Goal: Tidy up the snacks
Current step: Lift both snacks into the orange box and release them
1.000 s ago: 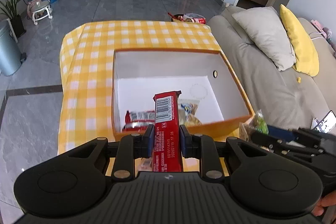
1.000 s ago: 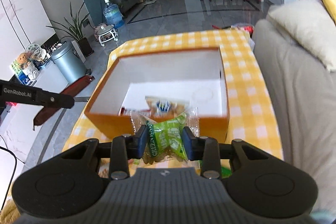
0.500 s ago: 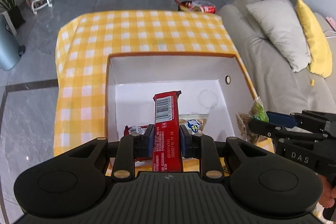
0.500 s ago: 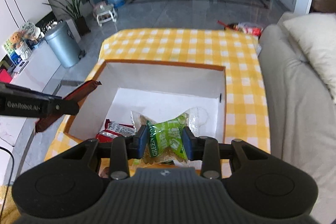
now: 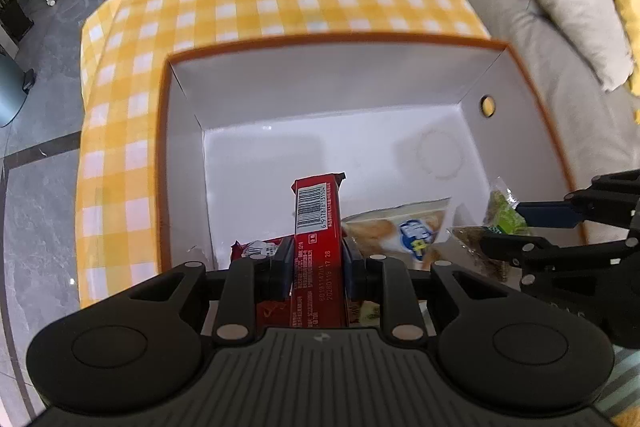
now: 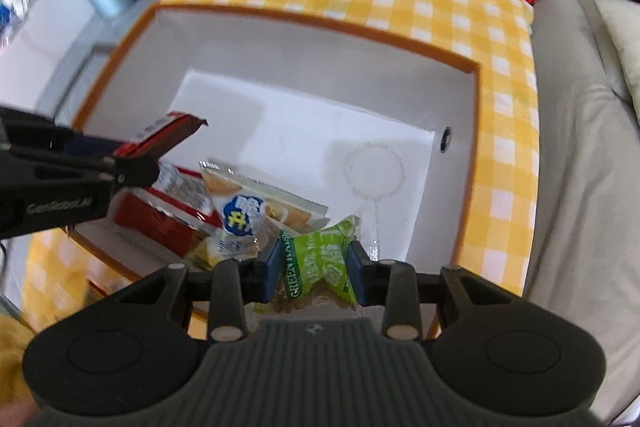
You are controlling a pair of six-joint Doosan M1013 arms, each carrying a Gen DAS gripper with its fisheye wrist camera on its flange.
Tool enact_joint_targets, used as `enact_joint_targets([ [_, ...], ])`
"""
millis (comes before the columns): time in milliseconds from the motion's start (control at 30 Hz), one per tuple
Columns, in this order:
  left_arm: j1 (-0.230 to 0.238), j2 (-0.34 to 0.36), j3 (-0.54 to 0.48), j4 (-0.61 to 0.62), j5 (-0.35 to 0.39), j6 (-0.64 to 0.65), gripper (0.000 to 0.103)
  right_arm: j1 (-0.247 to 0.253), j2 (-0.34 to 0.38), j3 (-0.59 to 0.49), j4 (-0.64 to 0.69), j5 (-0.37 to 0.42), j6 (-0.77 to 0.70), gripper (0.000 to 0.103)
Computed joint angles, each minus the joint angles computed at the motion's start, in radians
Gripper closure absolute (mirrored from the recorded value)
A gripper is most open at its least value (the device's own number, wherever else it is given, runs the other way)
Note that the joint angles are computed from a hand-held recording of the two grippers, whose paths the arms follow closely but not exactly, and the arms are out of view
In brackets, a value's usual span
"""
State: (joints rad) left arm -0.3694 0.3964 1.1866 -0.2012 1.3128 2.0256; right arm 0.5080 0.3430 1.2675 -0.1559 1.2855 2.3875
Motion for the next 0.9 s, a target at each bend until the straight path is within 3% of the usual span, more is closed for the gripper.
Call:
enact_joint_targets([
  [500, -0.021, 0.028, 0.021, 0.065, -0.032, 0.032, 0.076, -0.024, 0.051, -0.022, 0.072, 0.064, -0.060, 0.068],
  [600, -0.019, 0.038, 0.008, 0.057, -0.003, 0.033, 0.075, -0.023, 0.046, -0.018, 0.069, 0.060, -0.058, 0.068],
  [767, -0.004, 0.027, 0.000, 0.023, 0.007, 0.028, 0.056, -0.018, 0.035, -0.021, 0.048, 0.051, -0.055, 0.056],
  [900, 0.006, -0.006, 0.012, 0.008, -0.010, 0.064, 0.055, -0.012, 0.017, -0.023, 0.041, 0.034, -0.027, 0.055],
])
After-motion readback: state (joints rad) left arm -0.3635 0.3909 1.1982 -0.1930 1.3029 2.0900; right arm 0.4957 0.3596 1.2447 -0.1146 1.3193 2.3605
